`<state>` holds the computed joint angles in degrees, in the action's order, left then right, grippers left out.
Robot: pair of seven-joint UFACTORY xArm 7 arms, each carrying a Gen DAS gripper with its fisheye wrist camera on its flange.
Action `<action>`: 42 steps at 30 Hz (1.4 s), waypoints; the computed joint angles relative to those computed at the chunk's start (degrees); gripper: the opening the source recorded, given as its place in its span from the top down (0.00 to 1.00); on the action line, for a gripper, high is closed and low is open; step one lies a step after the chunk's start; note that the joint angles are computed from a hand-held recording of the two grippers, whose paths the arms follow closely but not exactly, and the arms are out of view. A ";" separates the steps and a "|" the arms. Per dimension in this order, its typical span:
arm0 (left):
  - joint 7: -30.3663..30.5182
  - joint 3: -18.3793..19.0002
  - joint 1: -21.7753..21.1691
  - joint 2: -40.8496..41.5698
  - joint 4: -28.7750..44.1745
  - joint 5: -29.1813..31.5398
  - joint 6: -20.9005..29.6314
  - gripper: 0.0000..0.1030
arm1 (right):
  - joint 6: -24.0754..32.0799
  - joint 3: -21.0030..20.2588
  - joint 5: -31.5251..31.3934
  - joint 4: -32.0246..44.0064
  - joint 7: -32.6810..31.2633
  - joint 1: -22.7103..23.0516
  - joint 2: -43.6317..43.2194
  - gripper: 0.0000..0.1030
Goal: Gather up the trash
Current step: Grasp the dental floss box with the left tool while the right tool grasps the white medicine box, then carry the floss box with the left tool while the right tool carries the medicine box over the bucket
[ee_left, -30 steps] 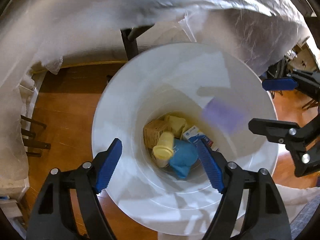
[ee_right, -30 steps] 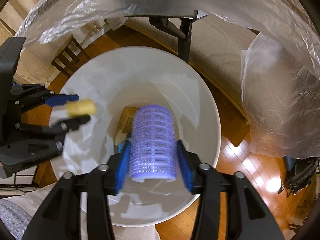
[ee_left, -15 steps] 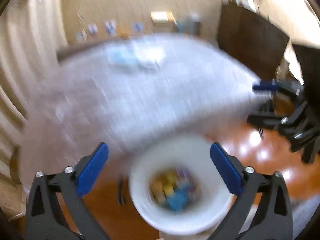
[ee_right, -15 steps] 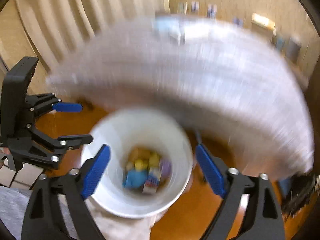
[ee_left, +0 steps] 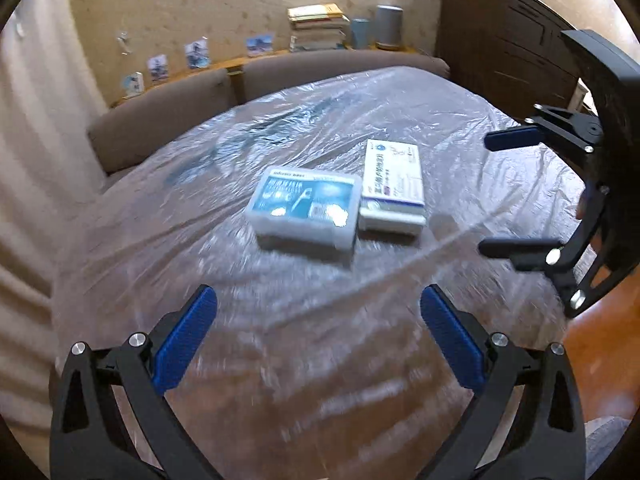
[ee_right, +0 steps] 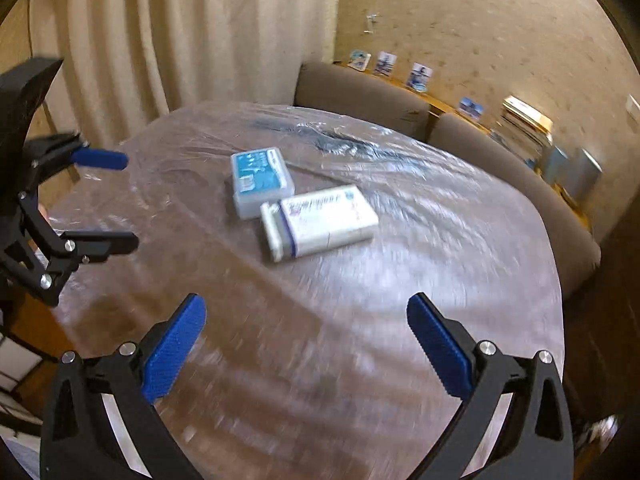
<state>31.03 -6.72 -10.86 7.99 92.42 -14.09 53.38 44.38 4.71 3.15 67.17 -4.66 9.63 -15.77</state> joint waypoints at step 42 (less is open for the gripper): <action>-7.04 0.10 -1.46 1.45 -2.12 2.95 -7.78 0.20 | 0.12 -1.26 10.25 5.86 -3.82 -2.25 8.61 0.08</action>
<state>23.99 -6.61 -12.32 9.44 90.31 -11.14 45.60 44.50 3.44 13.40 73.04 -8.48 7.38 -7.15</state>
